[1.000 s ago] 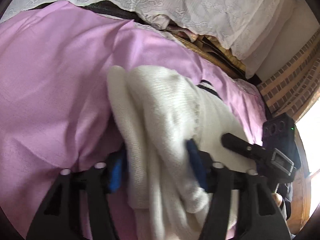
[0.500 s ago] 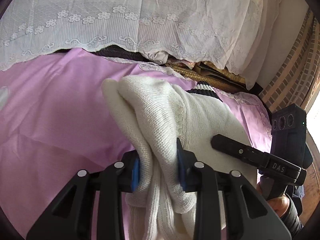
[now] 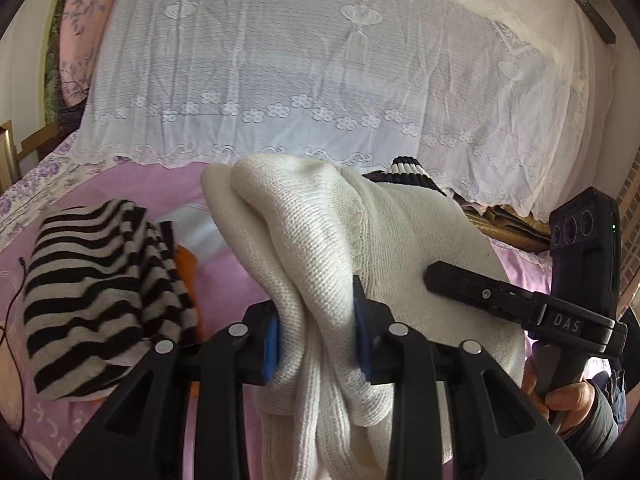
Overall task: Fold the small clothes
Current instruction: 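Lift the sweater bundle with both grippers and carry it toward the striped garment, then lower the sweater onto the striped and orange garments with both grippers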
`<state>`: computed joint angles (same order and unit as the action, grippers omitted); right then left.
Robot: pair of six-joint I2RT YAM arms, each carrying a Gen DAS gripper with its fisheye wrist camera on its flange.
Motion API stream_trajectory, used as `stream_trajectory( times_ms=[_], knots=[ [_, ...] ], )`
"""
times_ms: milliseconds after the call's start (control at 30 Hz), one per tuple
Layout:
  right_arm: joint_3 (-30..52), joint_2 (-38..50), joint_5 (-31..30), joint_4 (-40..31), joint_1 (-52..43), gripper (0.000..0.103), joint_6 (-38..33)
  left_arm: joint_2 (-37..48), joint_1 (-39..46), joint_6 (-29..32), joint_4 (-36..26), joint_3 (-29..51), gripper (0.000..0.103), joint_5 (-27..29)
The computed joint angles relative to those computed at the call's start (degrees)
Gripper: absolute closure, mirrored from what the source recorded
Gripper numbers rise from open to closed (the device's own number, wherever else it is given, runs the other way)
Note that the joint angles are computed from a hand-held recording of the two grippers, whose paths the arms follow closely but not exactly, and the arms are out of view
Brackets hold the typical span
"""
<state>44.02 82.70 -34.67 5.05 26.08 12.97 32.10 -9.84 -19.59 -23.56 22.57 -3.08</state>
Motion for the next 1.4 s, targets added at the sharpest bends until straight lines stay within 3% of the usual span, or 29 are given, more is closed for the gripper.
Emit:
stream_trajectory(
  times_ms=[133,267,367,467,600,733,1000,1167,1267,1400],
  knots=[
    [8.25,5.26,4.73,-0.60,9.01,0.049,2.33,-7.40,26.28,10.58,-7.11,0.52,0.074,18.95],
    [16.76,10.34,7.89,-3.36,14.81,0.049,2.55,-5.57,52.25,22.96,-10.00,1.34,0.074,38.34],
    [22.11,14.05,9.42,-4.80,17.75,0.049,2.35,0.10,63.88,28.87,-8.87,2.14,0.074,46.74],
    [27.80,18.39,10.26,-6.35,19.95,0.049,2.64,5.42,70.05,31.24,-5.49,2.44,0.074,50.46],
    [36.02,24.86,12.52,-8.82,22.79,0.049,2.69,13.12,74.05,32.33,1.54,2.41,0.074,50.58],
    [44.17,31.85,12.94,-11.25,23.94,0.049,4.21,23.66,74.50,29.73,10.92,3.56,0.074,50.13],
    [54.57,43.30,16.07,-16.06,24.36,0.048,4.47,43.09,70.48,27.37,23.68,5.60,0.072,44.52],
    [54.29,45.74,14.62,-15.56,22.71,0.044,4.97,42.33,65.82,27.25,31.28,0.95,0.063,36.84],
    [53.98,46.32,14.92,-15.78,22.09,0.034,5.01,40.05,61.73,26.34,36.26,-2.72,0.061,30.57],
    [52.56,46.89,12.05,-13.29,20.96,0.030,7.45,37.51,57.79,25.98,39.89,-5.80,0.061,24.08]
  ],
)
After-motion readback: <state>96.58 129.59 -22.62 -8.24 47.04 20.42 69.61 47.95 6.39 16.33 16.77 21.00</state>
